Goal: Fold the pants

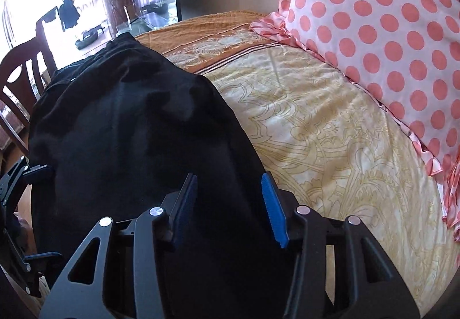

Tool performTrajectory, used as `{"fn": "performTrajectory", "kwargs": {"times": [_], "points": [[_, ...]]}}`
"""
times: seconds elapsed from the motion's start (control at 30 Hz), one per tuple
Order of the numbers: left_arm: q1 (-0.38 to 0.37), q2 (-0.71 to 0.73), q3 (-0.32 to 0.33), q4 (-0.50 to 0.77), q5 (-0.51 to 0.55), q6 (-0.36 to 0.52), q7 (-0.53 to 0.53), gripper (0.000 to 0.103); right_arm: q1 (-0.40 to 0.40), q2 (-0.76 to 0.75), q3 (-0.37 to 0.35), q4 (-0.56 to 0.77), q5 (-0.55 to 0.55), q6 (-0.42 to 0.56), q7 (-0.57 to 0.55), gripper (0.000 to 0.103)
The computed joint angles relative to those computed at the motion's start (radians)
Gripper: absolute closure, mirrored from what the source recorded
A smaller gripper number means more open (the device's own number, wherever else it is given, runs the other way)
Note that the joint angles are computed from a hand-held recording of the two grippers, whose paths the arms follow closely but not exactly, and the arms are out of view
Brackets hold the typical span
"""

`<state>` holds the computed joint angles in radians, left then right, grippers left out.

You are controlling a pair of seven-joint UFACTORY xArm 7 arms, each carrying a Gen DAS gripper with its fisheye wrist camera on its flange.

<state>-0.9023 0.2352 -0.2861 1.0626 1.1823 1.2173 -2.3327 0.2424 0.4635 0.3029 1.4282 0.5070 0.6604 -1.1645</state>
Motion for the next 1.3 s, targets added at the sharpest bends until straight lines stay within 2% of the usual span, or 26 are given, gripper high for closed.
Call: {"fn": "performTrajectory", "kwargs": {"times": [0.03, 0.1, 0.17, 0.27, 0.33, 0.37, 0.4, 0.43, 0.47, 0.5, 0.53, 0.6, 0.7, 0.83, 0.93, 1.0, 1.07, 1.1, 1.17, 1.23, 1.3], "points": [[0.001, -0.002, 0.000, -0.002, -0.001, -0.003, 0.003, 0.002, 0.002, 0.000, -0.002, 0.002, -0.009, 0.016, 0.002, 0.092], [0.004, -0.005, 0.002, -0.004, 0.000, -0.008, 0.009, 0.002, 0.004, -0.006, 0.005, -0.016, -0.001, -0.009, -0.018, 0.099], [0.004, -0.002, 0.000, 0.001, -0.005, -0.003, 0.017, 0.002, 0.015, -0.005, 0.000, -0.025, -0.001, -0.062, -0.006, 0.102], [0.004, 0.010, 0.002, 0.017, -0.014, 0.007, 0.039, 0.002, 0.027, 0.026, -0.009, 0.012, -0.020, -0.079, 0.058, 0.102], [0.001, 0.020, 0.004, 0.030, -0.027, 0.018, 0.059, 0.002, 0.023, 0.026, -0.001, 0.004, -0.028, -0.100, 0.060, 0.101], [-0.001, 0.024, 0.006, 0.036, -0.031, 0.022, 0.067, 0.002, 0.025, 0.022, -0.003, -0.002, -0.038, -0.109, 0.071, 0.100], [-0.003, 0.028, 0.008, 0.042, -0.036, 0.026, 0.076, 0.002, 0.026, 0.010, -0.011, -0.012, -0.046, -0.114, 0.096, 0.094], [-0.005, 0.032, 0.009, 0.047, -0.040, 0.031, 0.085, 0.002, 0.020, -0.001, -0.015, -0.021, -0.048, -0.119, 0.114, 0.079], [-0.007, 0.036, 0.010, 0.051, -0.044, 0.034, 0.095, 0.002, 0.004, -0.022, -0.013, -0.045, -0.025, -0.141, 0.117, 0.069], [-0.009, 0.037, 0.012, 0.051, -0.047, 0.034, 0.101, 0.002, -0.047, -0.062, 0.014, -0.093, 0.039, -0.184, 0.085, 0.049], [-0.011, 0.036, 0.013, 0.051, -0.048, 0.034, 0.106, 0.002, -0.086, -0.094, 0.032, -0.128, 0.101, -0.207, 0.049, 0.044], [-0.012, 0.031, 0.015, 0.046, -0.048, 0.029, 0.107, 0.002, -0.162, -0.171, 0.036, -0.199, 0.234, -0.208, -0.019, 0.044], [-0.012, 0.029, 0.015, 0.043, -0.047, 0.027, 0.100, 0.002, -0.254, -0.302, -0.051, -0.324, 0.384, -0.213, -0.062, 0.044], [-0.016, 0.040, 0.016, 0.056, -0.051, 0.042, 0.116, 0.002, -0.315, -0.360, -0.224, -0.394, 0.367, -0.273, 0.057, 0.040], [-0.018, 0.041, 0.018, 0.057, -0.053, 0.040, 0.120, 0.002, -0.397, -0.346, -0.343, -0.386, 0.286, -0.289, 0.241, 0.039], [-0.018, 0.041, 0.019, 0.056, -0.052, 0.041, 0.121, 0.002, -0.470, -0.318, -0.390, -0.359, 0.259, -0.289, 0.320, 0.039], [-0.020, 0.046, 0.021, 0.060, -0.052, 0.046, 0.122, 0.002, -0.520, -0.289, -0.410, -0.334, 0.229, -0.289, 0.393, 0.039], [-0.020, 0.047, 0.022, 0.062, -0.052, 0.048, 0.122, 0.002, -0.554, -0.274, -0.404, -0.320, 0.260, -0.286, 0.383, 0.039], [-0.019, 0.049, 0.024, 0.064, -0.054, 0.049, 0.124, 0.002, -0.616, -0.242, -0.367, -0.280, 0.339, -0.282, 0.299, 0.039], [-0.016, 0.048, 0.025, 0.065, -0.058, 0.045, 0.127, 0.002, -0.653, -0.226, -0.295, -0.256, 0.419, -0.314, 0.155, 0.039], [-0.014, 0.046, 0.026, 0.066, -0.064, 0.042, 0.130, 0.002, -0.634, -0.197, -0.281, -0.218, 0.428, -0.327, 0.098, 0.040]]}}
